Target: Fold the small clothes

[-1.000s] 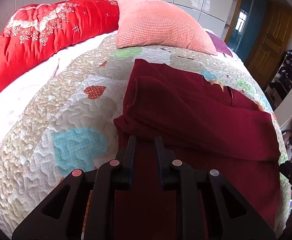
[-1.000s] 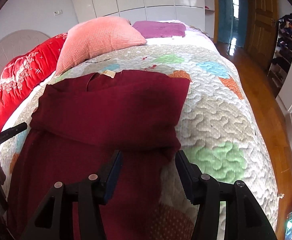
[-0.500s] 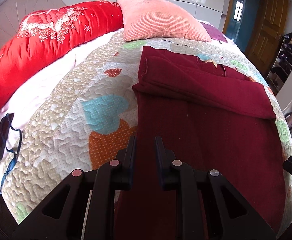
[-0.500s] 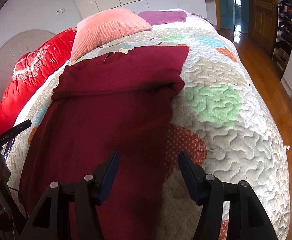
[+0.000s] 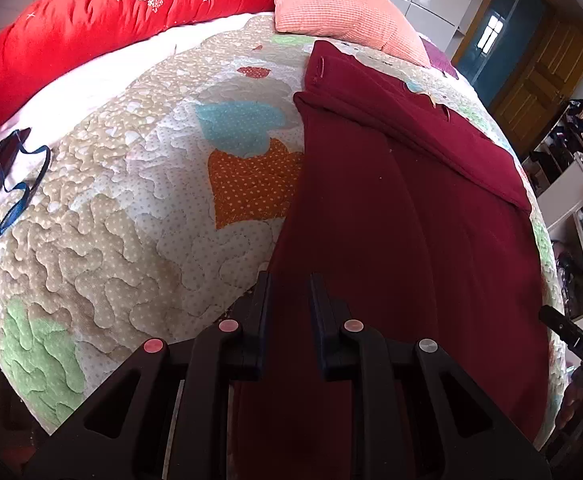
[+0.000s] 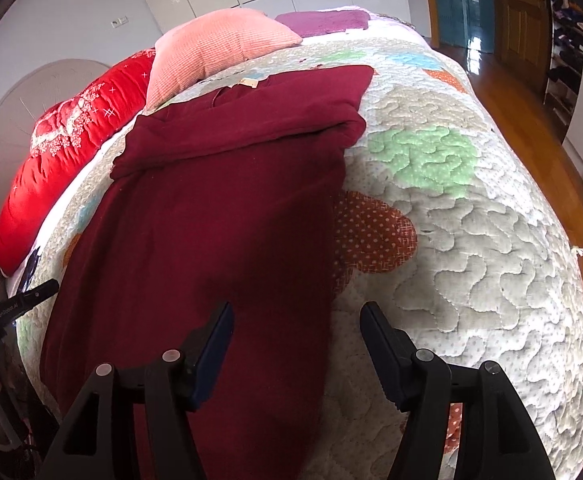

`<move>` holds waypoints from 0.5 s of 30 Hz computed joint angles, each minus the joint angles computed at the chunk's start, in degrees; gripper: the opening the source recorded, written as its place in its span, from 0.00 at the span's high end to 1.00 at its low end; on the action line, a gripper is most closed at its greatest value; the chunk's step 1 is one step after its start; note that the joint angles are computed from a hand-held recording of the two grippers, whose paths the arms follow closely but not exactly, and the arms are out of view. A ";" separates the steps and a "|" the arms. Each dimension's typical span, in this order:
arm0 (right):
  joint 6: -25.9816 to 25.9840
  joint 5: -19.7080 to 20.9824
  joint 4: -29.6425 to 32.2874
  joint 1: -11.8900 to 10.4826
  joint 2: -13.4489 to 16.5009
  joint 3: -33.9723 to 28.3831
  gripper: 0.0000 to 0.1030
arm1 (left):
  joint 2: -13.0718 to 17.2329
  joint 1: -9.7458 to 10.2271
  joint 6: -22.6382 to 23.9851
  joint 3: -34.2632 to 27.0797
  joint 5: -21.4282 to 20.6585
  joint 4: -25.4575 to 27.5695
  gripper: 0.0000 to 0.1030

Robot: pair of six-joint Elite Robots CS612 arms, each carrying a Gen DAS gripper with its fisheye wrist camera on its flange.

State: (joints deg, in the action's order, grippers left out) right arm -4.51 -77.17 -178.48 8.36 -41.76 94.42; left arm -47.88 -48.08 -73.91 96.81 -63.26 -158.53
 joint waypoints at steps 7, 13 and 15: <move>-0.68 -6.77 -4.71 1.54 2.20 -4.94 0.39 | 1.30 0.38 -0.87 -0.29 -0.73 -5.83 0.63; -4.60 -17.11 -1.84 2.58 7.86 -15.57 0.39 | 2.14 -0.01 2.10 -1.75 1.17 -3.42 0.55; -4.87 -15.90 -0.05 2.32 9.09 -17.86 0.40 | 2.47 0.06 2.74 -2.30 1.09 -2.44 0.55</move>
State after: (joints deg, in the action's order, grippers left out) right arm -9.38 -93.08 -178.52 10.68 -32.67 76.56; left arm -45.41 -48.02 -71.17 94.52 -62.17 -160.97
